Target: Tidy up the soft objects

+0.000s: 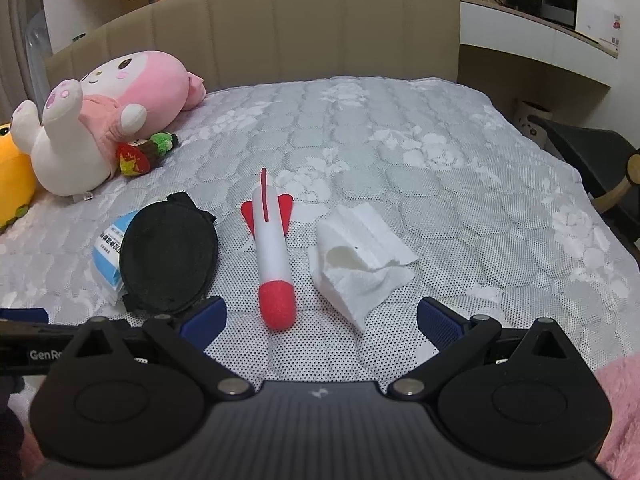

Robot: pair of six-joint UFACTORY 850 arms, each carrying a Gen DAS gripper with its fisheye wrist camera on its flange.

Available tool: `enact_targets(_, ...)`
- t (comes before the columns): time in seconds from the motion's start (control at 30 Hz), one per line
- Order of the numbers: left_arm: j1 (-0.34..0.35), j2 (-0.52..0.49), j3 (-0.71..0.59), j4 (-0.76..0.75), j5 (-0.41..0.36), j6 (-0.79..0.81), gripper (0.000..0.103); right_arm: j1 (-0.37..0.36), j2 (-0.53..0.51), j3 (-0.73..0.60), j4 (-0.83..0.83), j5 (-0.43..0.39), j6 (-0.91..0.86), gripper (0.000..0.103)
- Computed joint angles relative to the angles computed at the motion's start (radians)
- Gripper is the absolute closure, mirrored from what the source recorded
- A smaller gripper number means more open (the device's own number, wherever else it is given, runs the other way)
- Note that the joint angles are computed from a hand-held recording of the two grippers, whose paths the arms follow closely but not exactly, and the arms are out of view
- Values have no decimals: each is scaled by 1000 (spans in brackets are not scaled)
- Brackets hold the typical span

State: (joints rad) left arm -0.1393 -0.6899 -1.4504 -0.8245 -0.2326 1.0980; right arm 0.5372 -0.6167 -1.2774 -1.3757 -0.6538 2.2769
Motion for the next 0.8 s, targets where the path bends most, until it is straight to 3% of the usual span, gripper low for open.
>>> enact_targets(0.4,-4,-2,-10,27,-6,-34,0,-3,-19,-31,38,16,-79,1)
enact_targets(0.8,-7,-40,-66,229,-54,-258,0,-23,-44,-62,98,55,-154,1)
